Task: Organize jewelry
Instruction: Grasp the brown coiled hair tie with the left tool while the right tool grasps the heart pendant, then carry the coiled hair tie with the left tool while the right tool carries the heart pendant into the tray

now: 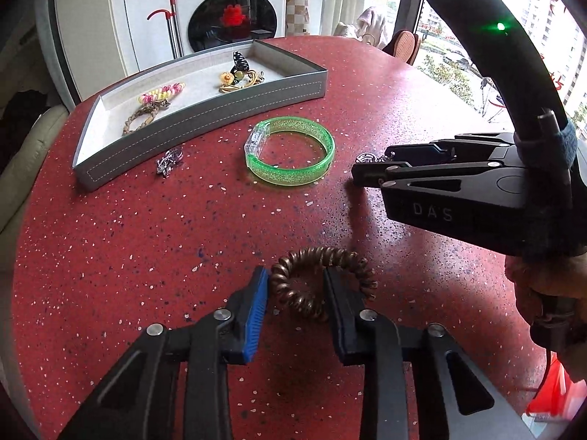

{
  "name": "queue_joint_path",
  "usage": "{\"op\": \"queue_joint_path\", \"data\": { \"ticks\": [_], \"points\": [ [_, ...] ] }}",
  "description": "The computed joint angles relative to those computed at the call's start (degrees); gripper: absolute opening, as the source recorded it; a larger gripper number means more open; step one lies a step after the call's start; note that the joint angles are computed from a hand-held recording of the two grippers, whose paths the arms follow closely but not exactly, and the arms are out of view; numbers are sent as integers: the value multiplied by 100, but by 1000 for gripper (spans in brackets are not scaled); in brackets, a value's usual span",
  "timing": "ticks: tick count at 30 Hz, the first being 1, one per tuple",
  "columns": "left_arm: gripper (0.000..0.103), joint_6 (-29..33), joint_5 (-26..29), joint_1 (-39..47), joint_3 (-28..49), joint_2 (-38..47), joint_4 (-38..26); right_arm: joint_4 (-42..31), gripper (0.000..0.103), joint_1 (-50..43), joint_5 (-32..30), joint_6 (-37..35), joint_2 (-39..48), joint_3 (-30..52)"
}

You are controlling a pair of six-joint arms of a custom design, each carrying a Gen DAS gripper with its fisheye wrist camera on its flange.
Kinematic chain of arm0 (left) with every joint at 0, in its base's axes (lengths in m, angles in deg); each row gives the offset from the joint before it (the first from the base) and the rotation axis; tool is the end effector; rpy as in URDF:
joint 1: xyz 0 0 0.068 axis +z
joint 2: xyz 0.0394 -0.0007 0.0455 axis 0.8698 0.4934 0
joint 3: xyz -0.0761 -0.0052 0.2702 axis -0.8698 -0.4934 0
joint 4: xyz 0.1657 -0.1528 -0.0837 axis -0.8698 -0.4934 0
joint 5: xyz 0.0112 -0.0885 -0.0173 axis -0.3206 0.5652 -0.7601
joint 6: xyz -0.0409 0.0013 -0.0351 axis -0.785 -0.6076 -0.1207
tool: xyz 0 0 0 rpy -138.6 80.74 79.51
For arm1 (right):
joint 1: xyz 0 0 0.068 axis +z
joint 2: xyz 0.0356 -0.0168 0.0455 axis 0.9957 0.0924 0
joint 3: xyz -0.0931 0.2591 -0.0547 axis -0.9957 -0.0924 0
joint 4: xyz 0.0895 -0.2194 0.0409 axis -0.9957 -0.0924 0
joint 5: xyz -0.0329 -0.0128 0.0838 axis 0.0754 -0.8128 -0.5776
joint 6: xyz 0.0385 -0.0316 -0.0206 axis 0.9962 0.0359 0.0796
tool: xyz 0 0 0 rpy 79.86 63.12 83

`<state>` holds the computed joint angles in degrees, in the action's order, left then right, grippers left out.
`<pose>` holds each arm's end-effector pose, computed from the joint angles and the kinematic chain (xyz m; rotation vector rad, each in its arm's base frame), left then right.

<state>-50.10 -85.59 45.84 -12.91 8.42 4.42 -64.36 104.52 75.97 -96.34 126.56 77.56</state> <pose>0.2480 -0.0606 0.1374 -0.0776 2.5640 -0.0632 0.3475 0.1309 0.1227 -0.8319 2.4557 0.2201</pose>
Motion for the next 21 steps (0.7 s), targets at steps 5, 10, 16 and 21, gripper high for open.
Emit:
{"op": "queue_joint_path", "data": {
  "ticks": [5, 10, 16, 21],
  "points": [
    [31, 95, 176, 140, -108, -77, 105, 8, 17, 69, 18, 23, -59, -65],
    [31, 104, 315, 256, -281, -252, 204, 116, 17, 134, 153, 91, -133, -193],
    [31, 179, 492, 501, -373, -468, 207, 82, 17, 128, 62, 242, -318, -305],
    [31, 277, 586, 728, -454, -666, 183, -67, 17, 123, -80, 375, -450, -278]
  ]
}}
